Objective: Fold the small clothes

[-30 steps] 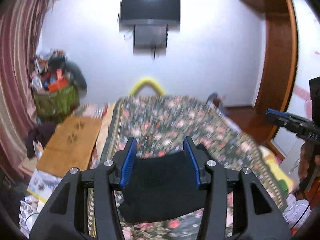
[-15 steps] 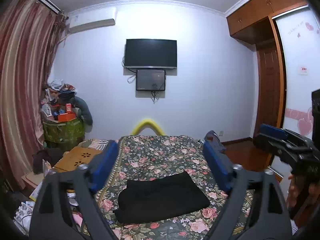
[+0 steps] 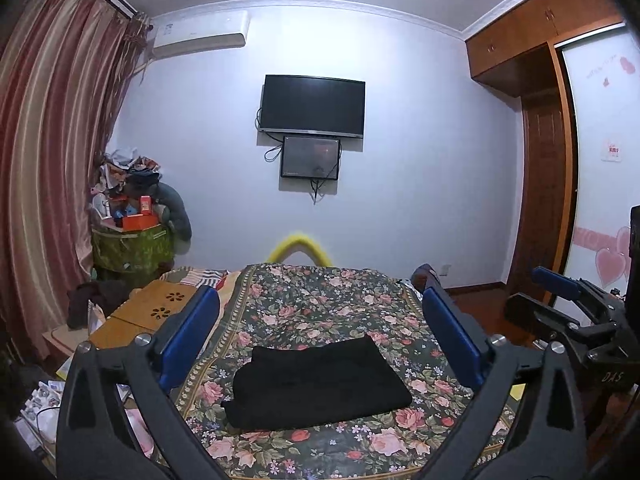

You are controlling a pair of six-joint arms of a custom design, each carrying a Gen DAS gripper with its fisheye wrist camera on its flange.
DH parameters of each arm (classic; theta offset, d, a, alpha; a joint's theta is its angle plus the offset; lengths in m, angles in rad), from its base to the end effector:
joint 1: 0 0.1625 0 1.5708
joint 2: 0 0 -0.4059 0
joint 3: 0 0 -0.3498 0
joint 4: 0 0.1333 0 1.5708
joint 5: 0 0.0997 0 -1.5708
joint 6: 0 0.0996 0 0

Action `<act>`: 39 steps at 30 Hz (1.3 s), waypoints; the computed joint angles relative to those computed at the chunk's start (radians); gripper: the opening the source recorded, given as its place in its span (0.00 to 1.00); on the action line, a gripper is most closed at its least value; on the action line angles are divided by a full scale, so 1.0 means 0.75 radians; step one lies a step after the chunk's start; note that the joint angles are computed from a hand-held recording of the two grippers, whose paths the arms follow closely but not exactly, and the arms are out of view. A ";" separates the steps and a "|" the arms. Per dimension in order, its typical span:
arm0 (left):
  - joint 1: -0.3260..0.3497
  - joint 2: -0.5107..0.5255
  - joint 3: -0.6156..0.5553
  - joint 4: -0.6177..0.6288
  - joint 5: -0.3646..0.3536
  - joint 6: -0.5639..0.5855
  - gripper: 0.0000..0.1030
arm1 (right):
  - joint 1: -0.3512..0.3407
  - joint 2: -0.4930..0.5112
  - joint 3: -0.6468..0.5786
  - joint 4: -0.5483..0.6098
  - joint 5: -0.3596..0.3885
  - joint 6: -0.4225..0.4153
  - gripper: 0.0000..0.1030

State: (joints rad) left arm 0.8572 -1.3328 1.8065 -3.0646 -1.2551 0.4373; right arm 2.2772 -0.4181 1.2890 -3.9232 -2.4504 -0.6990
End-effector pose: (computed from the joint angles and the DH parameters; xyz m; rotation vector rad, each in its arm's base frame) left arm -0.2292 -0.5156 0.4328 1.2179 2.3020 -1.4942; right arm 0.4769 -0.4717 0.1534 0.5602 -1.8346 1.6144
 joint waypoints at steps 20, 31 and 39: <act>0.003 0.003 0.013 0.002 0.005 0.015 1.00 | -0.012 -0.033 0.075 -0.018 -0.019 0.067 1.00; 0.009 0.014 0.004 0.026 0.006 0.017 1.00 | -0.010 -0.041 0.080 -0.012 -0.029 0.078 1.00; 0.007 0.013 0.005 0.027 0.004 0.018 1.00 | -0.012 -0.046 0.083 0.008 -0.030 0.099 1.00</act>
